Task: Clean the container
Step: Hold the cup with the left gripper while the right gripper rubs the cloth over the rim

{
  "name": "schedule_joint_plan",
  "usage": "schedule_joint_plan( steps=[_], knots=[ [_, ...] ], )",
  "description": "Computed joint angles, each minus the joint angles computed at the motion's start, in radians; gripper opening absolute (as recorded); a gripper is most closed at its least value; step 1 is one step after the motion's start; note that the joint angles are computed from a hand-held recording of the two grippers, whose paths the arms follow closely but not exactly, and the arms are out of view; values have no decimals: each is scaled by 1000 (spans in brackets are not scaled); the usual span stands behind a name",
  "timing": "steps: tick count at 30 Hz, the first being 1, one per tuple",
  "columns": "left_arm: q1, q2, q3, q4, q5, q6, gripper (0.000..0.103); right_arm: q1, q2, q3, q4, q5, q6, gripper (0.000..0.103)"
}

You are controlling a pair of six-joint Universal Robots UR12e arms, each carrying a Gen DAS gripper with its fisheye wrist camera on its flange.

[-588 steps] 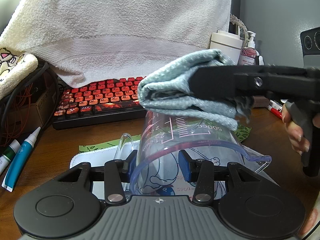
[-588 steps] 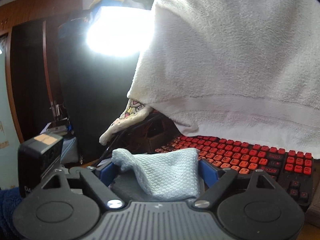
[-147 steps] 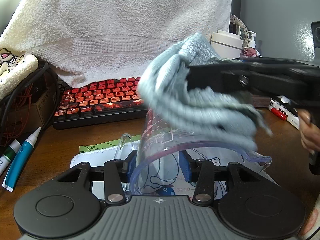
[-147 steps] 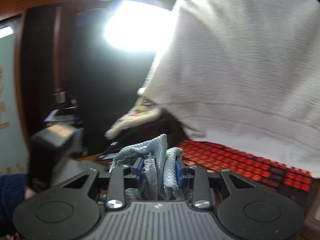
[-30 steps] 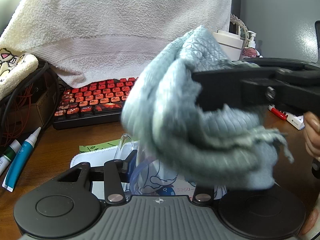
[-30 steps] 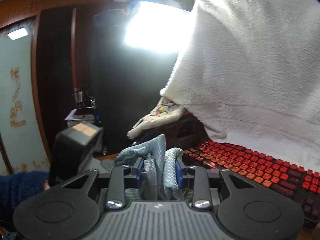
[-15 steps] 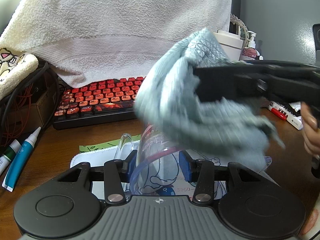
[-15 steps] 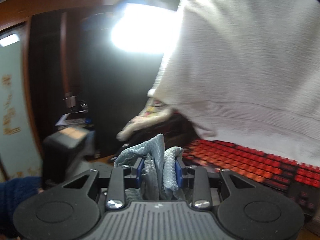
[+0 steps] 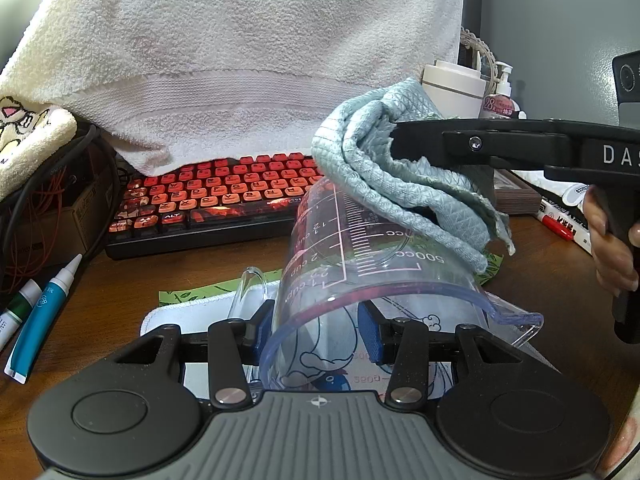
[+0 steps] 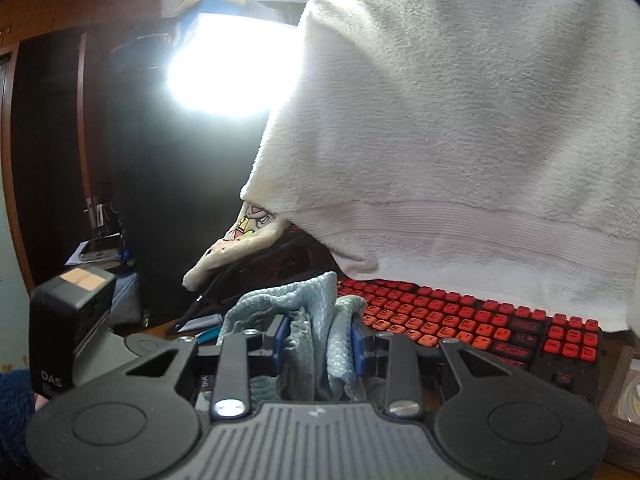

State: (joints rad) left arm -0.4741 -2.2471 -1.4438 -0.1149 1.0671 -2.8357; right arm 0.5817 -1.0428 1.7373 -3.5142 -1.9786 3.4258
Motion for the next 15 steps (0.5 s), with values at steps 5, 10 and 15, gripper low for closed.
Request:
schedule_joint_plan(
  steps=[5, 10, 15],
  knots=[
    [0, 0, 0, -1, -1, -2, 44, -1, 2, -6, -7, 77, -41, 30],
    [-1, 1, -2, 0, 0, -2, 44, -4, 2, -11, -13, 176, -97, 30],
    [0, 0, 1, -2, -1, -1, 44, 1, 2, -9, -5, 88, -60, 30]
  ],
)
